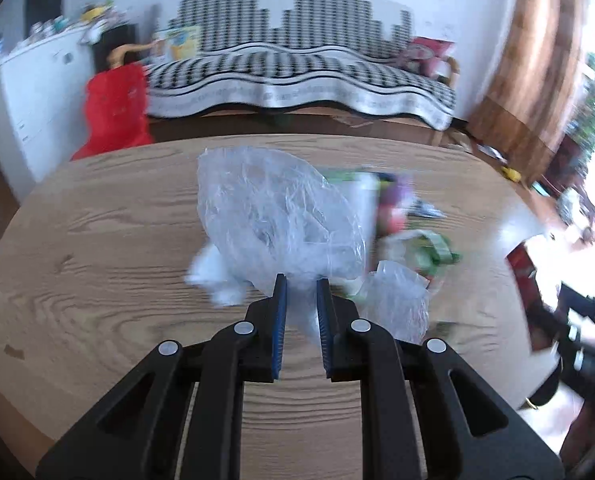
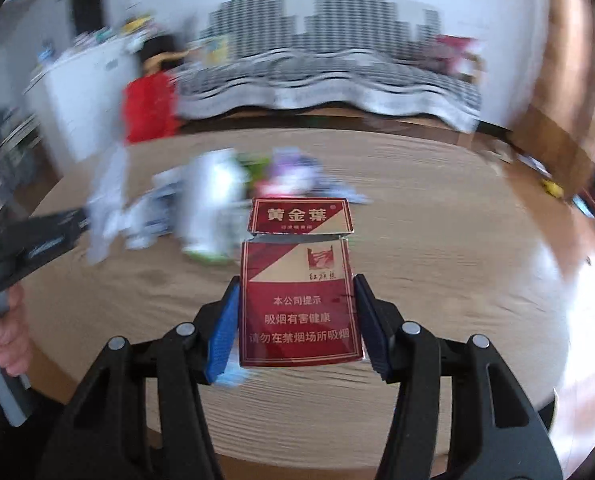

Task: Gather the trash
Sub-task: 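Carry both items over the black bin and open both tools to drop them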

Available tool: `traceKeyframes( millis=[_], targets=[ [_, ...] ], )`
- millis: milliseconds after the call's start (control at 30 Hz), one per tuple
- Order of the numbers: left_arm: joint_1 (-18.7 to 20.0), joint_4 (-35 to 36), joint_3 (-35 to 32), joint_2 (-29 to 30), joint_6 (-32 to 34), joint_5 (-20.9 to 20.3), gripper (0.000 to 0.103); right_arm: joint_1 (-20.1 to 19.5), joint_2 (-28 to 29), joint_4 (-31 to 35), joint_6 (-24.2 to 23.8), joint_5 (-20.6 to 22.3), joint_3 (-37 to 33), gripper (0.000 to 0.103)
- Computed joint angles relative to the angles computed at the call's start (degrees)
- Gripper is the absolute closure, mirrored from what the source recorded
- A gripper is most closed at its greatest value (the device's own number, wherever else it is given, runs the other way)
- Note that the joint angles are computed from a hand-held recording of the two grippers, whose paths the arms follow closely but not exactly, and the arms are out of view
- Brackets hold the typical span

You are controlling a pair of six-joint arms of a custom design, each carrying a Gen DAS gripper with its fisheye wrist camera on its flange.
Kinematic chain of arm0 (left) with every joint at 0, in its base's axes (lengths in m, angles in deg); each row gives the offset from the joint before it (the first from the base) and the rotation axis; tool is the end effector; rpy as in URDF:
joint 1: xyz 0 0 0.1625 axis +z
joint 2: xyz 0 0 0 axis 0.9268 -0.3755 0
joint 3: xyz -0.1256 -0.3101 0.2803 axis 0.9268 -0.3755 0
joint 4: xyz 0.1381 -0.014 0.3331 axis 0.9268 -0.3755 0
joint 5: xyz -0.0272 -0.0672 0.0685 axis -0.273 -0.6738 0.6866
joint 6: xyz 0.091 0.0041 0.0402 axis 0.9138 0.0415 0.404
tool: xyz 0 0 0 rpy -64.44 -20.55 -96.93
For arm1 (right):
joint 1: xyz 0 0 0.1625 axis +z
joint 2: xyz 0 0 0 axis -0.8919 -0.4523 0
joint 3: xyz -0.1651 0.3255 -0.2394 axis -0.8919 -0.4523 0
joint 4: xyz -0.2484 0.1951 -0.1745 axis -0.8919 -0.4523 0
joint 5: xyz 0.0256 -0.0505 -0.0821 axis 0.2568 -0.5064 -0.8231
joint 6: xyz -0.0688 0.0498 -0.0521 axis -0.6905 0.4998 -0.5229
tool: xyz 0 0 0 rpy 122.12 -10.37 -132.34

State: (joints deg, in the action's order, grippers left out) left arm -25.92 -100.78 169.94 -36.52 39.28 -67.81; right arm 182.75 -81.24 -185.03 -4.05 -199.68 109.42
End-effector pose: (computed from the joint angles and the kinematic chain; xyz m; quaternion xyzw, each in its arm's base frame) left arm -0.2115 -0.4810 0.3499 0.1349 0.8700 -0.3430 0.3275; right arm 0.3469 -0.4764 0.1889 0.1848 -0.8815 0.3225 0.2913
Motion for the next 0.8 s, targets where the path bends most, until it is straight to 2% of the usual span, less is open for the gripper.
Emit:
traceKeyframes(
  millis=[200,333,400,533,633,733,800],
  targets=[
    [-5.8,-10.5,0.0,9.9,5.4,-6.1,0.089,-8.6,-13.7,-6.2,2.5,-5.0,11.8,0.049],
    [-8.7,-16.8,-1.5,17.8,8.6,-13.7,0.089,-16.1,-23.3,-10.1,3.7,-6.0,20.5,0.049],
    [-9.9,-19.0,-2.2,21.3,10.0,-17.0,0.089,-18.6,-26.2,-11.1,4.8,-5.9,23.4,0.049],
    [-13.0,-24.3,-3.1,29.0,12.9,-22.8,0.089,-27.6,-32.9,-9.9,5.2,-1.5,27.7,0.049],
    [-13.8,-25.2,-4.7,33.8,13.5,-26.6,0.089,-35.9,-37.4,-4.8,5.9,4.3,29.6,0.049],
    [-14.2,-24.8,-6.6,37.4,14.6,-28.4,0.089,-42.5,-40.6,-1.3,5.0,8.3,30.7,0.049],
    [-14.2,-24.2,-8.2,39.5,15.0,-29.0,0.089,-44.1,-40.3,-1.0,5.3,8.6,30.9,0.049]
  ],
)
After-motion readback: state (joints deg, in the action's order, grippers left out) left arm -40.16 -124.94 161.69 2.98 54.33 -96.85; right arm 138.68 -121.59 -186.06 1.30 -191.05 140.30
